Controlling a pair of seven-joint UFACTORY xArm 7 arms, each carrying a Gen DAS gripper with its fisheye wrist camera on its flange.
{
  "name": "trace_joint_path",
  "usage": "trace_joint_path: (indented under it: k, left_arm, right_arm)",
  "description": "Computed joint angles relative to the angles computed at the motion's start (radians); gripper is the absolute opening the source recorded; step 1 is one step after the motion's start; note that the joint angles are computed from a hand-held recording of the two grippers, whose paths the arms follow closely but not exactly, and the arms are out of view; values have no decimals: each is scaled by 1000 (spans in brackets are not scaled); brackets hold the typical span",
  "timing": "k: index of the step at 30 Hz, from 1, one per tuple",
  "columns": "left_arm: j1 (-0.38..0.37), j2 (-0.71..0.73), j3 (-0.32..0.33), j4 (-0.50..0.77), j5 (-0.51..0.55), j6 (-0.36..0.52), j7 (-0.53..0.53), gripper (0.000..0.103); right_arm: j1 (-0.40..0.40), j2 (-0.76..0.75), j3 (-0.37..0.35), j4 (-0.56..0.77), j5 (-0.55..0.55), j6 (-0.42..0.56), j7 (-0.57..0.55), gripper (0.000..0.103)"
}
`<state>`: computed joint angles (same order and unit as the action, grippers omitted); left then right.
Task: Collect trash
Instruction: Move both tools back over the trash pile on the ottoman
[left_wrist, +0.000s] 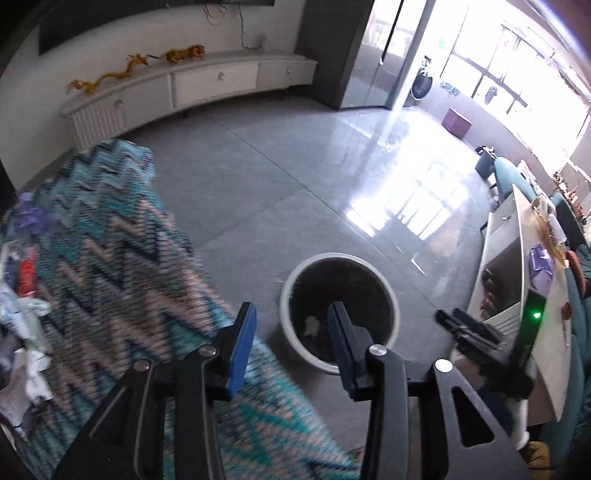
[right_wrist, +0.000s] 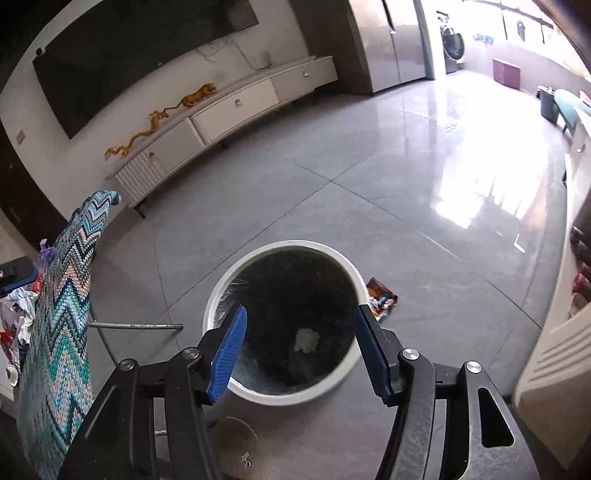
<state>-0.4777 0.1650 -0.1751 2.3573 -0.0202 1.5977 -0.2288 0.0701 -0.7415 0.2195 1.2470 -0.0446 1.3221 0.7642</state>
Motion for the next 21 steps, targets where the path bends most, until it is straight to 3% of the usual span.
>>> trace_joint_path:
  k: [4,7,10,16,21]
  left_arm:
    - [49,-127,14,-154,5,-61,25,41]
    - [90,-180,17,-197,13,-81,35,51]
    - [133,-245,27,-261,-1,-110,49,51]
    - [214,-330,59,-313,-51,-108,96,51]
    - [291,-425,125,-380,-92,-121,156,51]
  right_arm:
    - [-1,-9,15,28,0,31,16,60]
    - [1,22,38,85,-7,44,14,60]
    - [7,72,64,164,-23,41,-1,60]
    - [24,277,168,434,-95,38,-21,60]
    - [66,529,334,768,-268,105,-20,60]
